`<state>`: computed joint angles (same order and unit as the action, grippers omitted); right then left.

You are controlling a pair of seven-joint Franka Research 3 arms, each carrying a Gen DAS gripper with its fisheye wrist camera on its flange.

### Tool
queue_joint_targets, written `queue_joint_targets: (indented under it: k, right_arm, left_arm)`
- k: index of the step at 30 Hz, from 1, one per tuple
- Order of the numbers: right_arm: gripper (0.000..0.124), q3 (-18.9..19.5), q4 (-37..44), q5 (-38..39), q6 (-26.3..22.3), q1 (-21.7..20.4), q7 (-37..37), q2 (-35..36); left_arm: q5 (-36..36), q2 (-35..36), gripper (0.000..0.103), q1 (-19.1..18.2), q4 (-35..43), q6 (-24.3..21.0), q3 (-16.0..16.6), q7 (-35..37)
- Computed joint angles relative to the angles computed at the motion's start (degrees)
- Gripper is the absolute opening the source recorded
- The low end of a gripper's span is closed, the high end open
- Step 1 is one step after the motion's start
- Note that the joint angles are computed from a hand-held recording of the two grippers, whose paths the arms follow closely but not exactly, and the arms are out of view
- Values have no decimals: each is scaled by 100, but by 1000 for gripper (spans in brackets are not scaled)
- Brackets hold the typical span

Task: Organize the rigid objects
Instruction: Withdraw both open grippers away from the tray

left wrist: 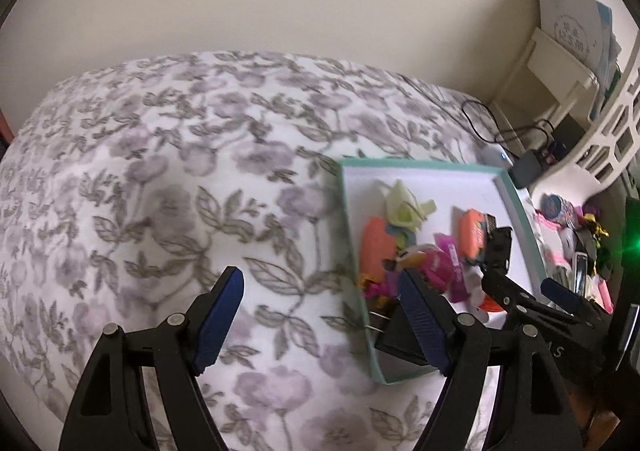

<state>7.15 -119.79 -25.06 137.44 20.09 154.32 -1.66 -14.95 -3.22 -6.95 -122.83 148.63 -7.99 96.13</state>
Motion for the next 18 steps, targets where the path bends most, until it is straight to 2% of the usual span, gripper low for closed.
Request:
queue_joint_targets:
  k: [5, 10, 13, 18]
  right_arm:
    - [103, 67, 67, -249, -86, 70, 157, -17]
    - [103, 116, 64, -423, -95, 127, 245, -74]
    - [103, 143, 35, -452, -48, 144, 254, -124]
    - [103, 183, 61, -504, -41, 170, 242, -136]
  left_arm:
    - [635, -155, 80, 100, -166, 270, 27, -527]
    - [746, -283, 80, 147, -257, 266, 125, -688]
    - [1254, -341, 80, 229, -336, 300, 98, -1065]
    - [1254, -451, 80, 218, -485, 310, 180, -1054]
